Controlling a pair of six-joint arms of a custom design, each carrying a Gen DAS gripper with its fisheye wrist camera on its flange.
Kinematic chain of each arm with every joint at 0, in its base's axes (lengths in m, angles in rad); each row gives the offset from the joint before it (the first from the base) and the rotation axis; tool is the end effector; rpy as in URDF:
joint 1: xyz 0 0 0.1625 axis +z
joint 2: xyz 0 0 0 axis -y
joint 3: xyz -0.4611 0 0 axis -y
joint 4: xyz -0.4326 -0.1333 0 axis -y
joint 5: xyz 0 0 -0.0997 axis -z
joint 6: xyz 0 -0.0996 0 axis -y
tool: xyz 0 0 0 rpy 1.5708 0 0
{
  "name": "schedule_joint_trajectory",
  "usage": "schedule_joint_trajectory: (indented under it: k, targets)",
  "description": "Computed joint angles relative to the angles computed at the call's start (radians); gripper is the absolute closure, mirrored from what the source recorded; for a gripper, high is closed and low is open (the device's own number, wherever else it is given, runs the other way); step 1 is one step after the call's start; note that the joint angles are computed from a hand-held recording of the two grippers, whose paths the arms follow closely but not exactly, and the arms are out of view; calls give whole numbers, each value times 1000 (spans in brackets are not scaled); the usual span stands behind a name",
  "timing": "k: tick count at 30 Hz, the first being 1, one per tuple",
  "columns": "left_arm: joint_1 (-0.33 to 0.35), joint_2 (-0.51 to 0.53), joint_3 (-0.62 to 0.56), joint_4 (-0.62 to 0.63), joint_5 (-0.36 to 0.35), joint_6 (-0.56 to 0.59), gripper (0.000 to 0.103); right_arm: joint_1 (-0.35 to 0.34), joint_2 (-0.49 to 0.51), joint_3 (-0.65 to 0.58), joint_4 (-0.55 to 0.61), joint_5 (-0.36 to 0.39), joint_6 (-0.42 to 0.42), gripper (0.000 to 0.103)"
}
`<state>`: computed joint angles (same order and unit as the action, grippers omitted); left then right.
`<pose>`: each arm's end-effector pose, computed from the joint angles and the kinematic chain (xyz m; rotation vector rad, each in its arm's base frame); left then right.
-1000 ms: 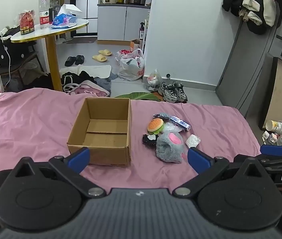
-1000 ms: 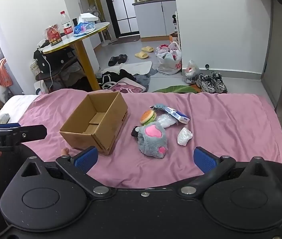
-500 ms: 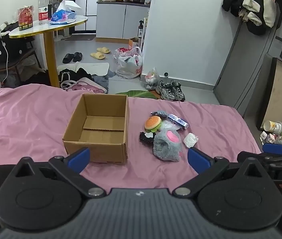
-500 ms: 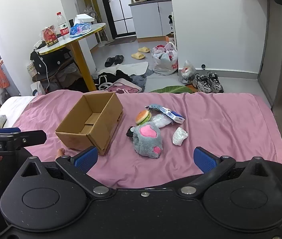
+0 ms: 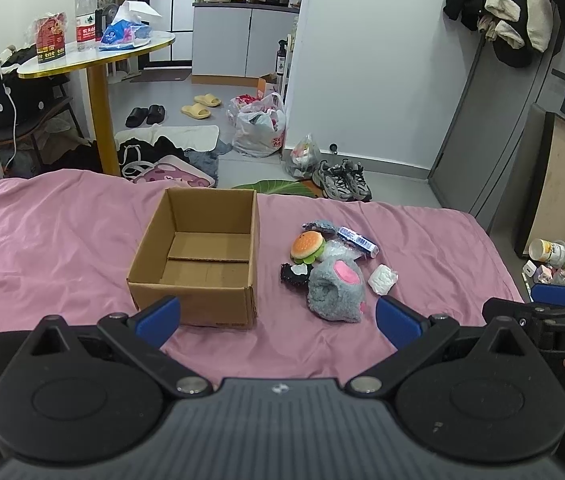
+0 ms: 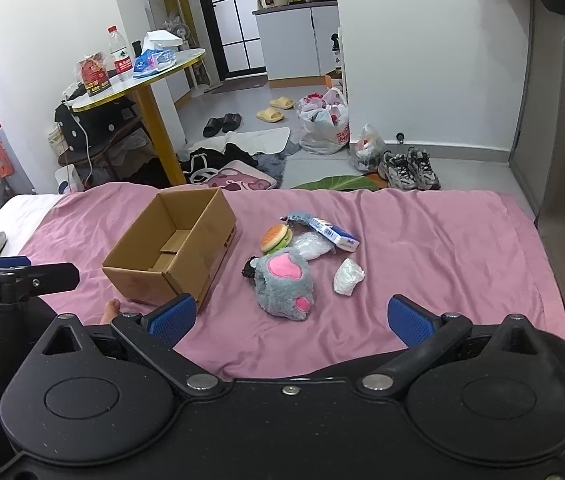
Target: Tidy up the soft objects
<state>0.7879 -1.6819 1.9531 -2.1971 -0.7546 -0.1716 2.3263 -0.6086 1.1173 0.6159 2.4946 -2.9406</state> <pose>-0.1947 -0.4875 0.4756 0.5518 2.3757 -0.8705 0.5137 -0.4669 0.1182 0.3836 -2.3067 1.0004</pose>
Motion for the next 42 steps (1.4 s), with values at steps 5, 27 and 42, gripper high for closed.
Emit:
schedule_joint_trajectory:
  k: [5, 27, 42]
  targets:
    - [2, 0, 2, -4, 1, 1, 0, 0, 2, -3, 3, 0, -5, 0]
    - [11, -7, 13, -44, -6, 26, 0, 2, 10, -11, -13, -2, -32, 0]
    - [19, -11, 6, -48, -23, 13, 0, 12, 15, -8, -5, 8, -26, 0]
